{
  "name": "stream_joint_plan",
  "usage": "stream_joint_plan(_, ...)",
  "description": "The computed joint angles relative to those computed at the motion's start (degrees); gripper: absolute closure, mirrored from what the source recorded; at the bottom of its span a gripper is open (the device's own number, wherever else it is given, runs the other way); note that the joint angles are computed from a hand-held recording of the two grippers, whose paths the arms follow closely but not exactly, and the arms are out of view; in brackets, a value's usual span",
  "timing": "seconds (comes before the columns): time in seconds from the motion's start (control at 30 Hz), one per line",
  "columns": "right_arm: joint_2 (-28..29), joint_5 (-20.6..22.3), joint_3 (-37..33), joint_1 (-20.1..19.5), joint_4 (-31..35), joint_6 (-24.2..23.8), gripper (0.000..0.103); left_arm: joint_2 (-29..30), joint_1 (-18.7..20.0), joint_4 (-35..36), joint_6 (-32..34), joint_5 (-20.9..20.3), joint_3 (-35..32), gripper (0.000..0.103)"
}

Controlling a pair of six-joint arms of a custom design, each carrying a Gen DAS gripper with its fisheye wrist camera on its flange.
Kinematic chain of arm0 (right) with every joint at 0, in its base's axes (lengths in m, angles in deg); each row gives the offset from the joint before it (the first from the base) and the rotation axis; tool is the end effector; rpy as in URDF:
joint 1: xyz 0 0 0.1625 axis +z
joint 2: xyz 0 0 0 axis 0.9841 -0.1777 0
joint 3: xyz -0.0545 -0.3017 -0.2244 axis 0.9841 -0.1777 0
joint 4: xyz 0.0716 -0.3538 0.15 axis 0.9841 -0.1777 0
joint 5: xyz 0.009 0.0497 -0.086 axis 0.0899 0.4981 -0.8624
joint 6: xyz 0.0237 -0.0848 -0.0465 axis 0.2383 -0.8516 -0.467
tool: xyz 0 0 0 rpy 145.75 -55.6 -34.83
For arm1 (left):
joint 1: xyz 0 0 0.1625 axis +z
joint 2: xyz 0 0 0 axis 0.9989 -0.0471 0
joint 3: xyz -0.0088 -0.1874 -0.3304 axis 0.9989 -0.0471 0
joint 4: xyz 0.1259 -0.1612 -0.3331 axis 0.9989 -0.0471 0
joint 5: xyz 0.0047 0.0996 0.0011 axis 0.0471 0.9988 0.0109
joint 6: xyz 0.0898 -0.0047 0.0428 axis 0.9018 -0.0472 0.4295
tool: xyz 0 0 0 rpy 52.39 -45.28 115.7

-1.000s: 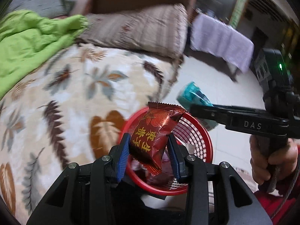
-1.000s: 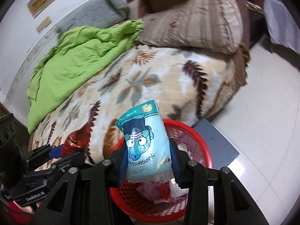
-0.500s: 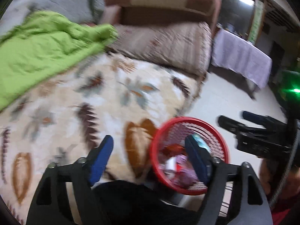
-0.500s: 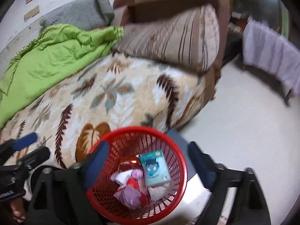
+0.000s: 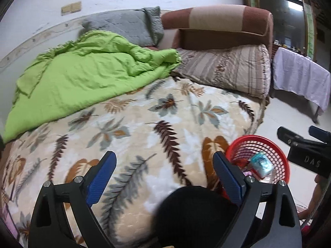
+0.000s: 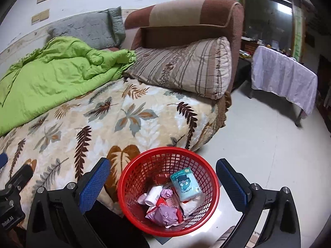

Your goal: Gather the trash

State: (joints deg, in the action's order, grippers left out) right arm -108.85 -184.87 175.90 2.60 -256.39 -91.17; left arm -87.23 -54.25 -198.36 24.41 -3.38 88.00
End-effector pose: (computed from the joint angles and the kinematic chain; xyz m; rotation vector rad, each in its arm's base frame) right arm 0.0200 -0.5077 0.3360 0.1490 -2.0653 1.1237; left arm -0.3818 -0.5117 -0.0181 0.6236 2.1412 -1.0351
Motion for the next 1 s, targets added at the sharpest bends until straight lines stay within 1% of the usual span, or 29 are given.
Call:
stream_joint_plan(0.07, 0.94, -1.0, 0.25, 0.98, -1.67, 3.82, 0.0, -0.98, -0.15, -0.76, -0.36, 1.15, 1.29, 0.009)
stream_joint_plan(0.13, 0.94, -1.3, 0.59, 1.63, 0.02, 8.22, 0.0, -2.02, -0.12, -0.74, -1.16, 2.46, 2.16, 0.008)
stream_joint_plan(0.17, 0.9, -1.29, 1.13, 1.95, 0.39, 9.76, 0.0, -2.56, -0.2, -0.08, -2.03, 3.92, 2.56, 0.008)
stream_joint_plan(0.2, 1.04, -1.56, 1.55, 2.24, 0.27, 10.31, 0.0, -2.85, -0.32, 0.65, -2.92, 5.27, 2.8, 0.008)
stream_joint_plan(0.27, 0.99, -1.75, 3.16, 2.94, -0.98, 9.83, 0.0, -3.78, -0.55, 0.44, -3.88, 7.61, 3.93, 0.008)
stream_joint_plan(0.33, 0.81, -1.39, 4.83, 3.48, -3.19, 8.29, 0.0, -4.61, -0.64, -0.56, -4.57, 8.31, 5.21, 0.007)
stream_joint_plan(0.43, 0.41, -0.43, 6.85, 3.99, -6.99, 5.59, 0.0, -5.15, -0.75, -3.4, -4.41, 7.88, 6.71, 0.006)
stream_joint_plan(0.5, 0.12, -0.4, 7.49, 4.05, -8.62, 5.33, 0.0, -5.23, -0.84, -1.81, -5.58, 7.96, 6.73, 0.006)
stream_joint_plan(0.6, -1.25, 0.39, 8.87, 3.38, -10.8, 6.84, 0.0, -4.17, -1.28, 1.31, -6.53, 9.61, 5.62, 0.006)
stream_joint_plan(0.67, -1.95, 0.89, 9.47, 2.91, -12.26, 7.9, 0.0, -3.8, -1.51, 3.86, -7.96, 9.77, 4.93, 0.006)
stream_joint_plan(0.77, -2.41, 0.14, 9.64, 2.83, -13.58, 8.25, 0.0, -3.04, -1.74, 4.61, -8.48, 9.28, 4.16, 0.006)
stream_joint_plan(0.9, -3.0, -0.94, 9.66, 2.39, -13.58, 9.54, 0.0, -2.1, -1.85, 6.22, -9.06, 8.93, 3.13, 0.006)
stream_joint_plan(1.0, -3.3, -1.82, 9.42, 1.97, -11.98, 10.66, 0.0, -1.42, -1.92, 7.34, -8.98, 9.05, 2.46, 0.006)
